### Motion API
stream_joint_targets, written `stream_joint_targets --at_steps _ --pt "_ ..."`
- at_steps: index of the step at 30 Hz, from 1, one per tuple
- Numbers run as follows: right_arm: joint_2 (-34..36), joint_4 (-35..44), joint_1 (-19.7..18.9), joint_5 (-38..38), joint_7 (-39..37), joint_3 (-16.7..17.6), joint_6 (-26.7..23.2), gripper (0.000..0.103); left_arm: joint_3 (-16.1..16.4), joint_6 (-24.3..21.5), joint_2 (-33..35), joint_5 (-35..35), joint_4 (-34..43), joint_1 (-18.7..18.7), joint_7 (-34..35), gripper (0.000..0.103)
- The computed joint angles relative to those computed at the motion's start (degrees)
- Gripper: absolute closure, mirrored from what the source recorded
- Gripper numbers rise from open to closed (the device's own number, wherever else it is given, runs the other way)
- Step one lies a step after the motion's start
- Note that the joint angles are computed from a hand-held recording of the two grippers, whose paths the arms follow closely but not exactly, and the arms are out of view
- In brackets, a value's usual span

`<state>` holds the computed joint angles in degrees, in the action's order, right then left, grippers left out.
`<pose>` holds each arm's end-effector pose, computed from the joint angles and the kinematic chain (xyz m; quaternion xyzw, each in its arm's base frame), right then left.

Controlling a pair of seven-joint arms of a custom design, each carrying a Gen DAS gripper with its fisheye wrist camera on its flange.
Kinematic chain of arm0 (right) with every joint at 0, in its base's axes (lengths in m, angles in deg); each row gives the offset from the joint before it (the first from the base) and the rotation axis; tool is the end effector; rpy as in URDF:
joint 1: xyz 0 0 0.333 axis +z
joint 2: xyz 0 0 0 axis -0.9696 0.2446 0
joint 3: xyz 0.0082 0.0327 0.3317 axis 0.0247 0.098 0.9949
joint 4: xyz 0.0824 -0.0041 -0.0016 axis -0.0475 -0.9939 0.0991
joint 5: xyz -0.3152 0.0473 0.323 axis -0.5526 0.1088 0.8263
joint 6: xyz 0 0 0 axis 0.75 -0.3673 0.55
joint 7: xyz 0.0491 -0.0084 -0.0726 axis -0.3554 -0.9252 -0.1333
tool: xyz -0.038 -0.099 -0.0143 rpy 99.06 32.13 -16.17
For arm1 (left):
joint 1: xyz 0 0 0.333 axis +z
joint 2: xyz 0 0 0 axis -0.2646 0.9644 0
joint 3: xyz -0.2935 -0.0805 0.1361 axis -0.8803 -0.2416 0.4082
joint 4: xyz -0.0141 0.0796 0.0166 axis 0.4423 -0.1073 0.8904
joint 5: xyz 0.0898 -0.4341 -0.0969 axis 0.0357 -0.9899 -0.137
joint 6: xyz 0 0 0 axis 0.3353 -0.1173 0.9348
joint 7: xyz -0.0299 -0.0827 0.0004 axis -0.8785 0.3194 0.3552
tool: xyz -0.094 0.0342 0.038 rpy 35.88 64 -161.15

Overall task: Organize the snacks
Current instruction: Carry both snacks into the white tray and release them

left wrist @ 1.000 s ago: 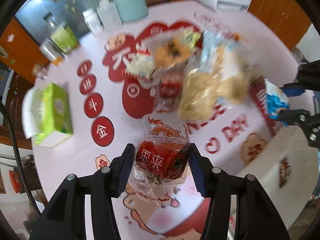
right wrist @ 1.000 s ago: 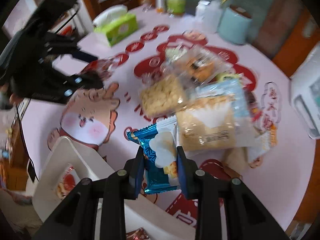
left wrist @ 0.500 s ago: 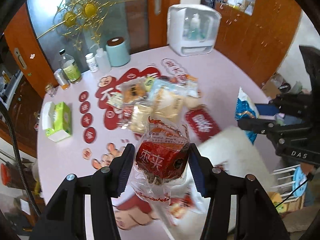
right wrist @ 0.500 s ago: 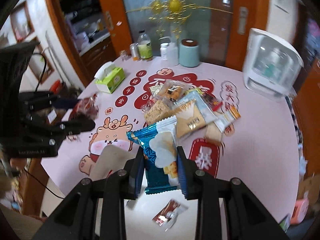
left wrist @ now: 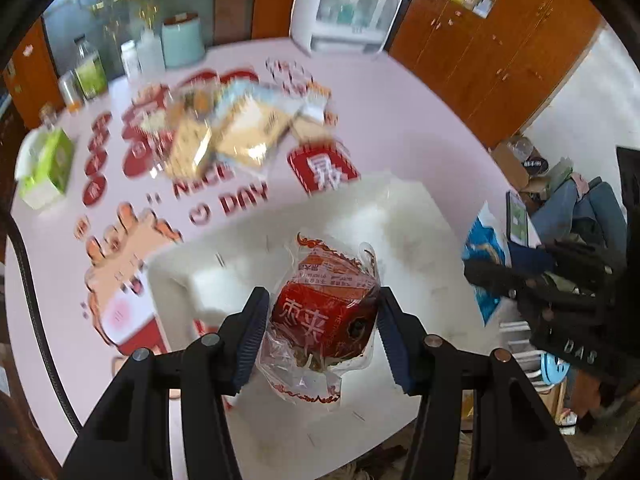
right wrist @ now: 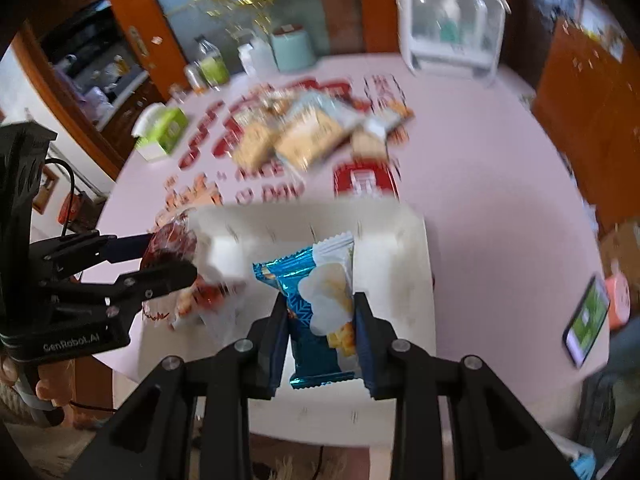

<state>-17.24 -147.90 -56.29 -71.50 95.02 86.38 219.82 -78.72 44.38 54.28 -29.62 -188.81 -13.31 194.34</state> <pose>0.5295 0.2781 0.6169 -0.6870 0.6805 -0.1162 0.2267 0.5797 -0.0221 0.6370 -0.5298 0.8162 -0.2298 0.0175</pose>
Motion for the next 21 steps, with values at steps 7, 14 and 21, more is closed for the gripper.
stream_joint_targets --at_steps 7,14,21 --pt "-0.7 -3.2 0.3 2.1 3.4 0.0 -2.3 0.072 -1.4 2.2 -2.0 3.9 -4.4 -1.3 0.9 0.05" --pt "0.0 -2.9 0.5 0.2 4.5 0.6 -4.0 0.071 -1.3 1.1 -1.4 4.8 -4.3 -1.6 0.0 0.049" --pt "2.3 -0.7 0.9 -0.4 4.6 0.4 -6.7 0.055 -1.1 2.0 -1.8 5.6 -4.9 -1.1 -1.6 0.018"
